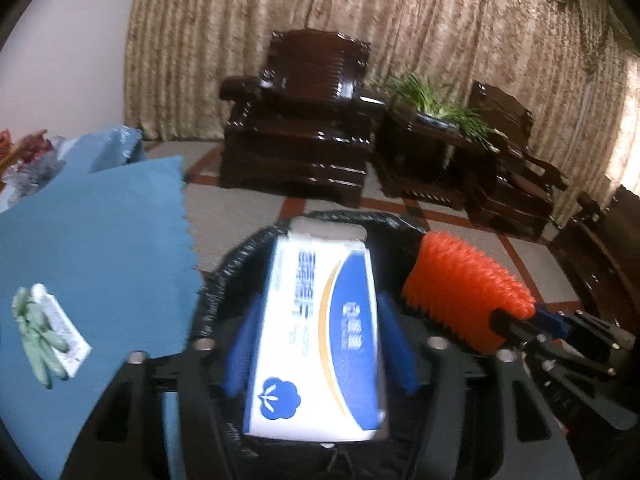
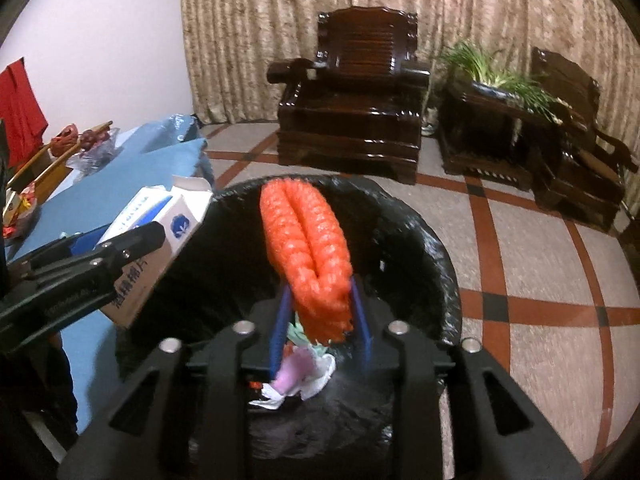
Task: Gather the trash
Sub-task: 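Carry the box and orange net over the bin and open both grippers, then move both open grippers back over the table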
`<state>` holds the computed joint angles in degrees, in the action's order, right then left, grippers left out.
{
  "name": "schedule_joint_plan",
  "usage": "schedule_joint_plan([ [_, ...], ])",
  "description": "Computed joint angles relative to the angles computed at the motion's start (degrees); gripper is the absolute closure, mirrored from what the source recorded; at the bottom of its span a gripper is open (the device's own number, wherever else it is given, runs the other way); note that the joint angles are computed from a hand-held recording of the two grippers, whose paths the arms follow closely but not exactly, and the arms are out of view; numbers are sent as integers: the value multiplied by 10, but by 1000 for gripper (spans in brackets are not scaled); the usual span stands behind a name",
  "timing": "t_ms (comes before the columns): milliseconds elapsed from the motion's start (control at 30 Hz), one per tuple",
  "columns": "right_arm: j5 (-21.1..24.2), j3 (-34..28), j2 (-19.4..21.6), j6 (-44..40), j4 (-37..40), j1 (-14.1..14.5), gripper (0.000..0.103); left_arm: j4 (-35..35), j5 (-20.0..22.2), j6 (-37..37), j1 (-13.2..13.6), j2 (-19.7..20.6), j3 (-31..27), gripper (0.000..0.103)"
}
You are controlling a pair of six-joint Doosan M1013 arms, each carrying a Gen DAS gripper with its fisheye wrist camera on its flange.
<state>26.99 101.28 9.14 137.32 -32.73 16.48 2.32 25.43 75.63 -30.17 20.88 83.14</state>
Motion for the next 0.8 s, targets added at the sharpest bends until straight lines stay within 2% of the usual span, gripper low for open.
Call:
schedule_joint_plan([
  [33,5,1,1,14,-11,2,55,-7,-1,1,1,0,0,26],
  [100,8,6,1,35,-28,2,32,-24,-4,11,4,0,2,20],
  [200,10,12,-1,71,-55,3,14,-12,-5,-10,9,-3,8,17],
  [300,-3,18,-4,95,-66,4,9,24,-12,-48,15,-13,23,14],
  [500,-23,12,-7,86,-52,5,7,211,-16,-219,22,-42,56,7],
  [800,-45,-26,12,6,13,29,7,394,9,-403,45,-83,102,6],
])
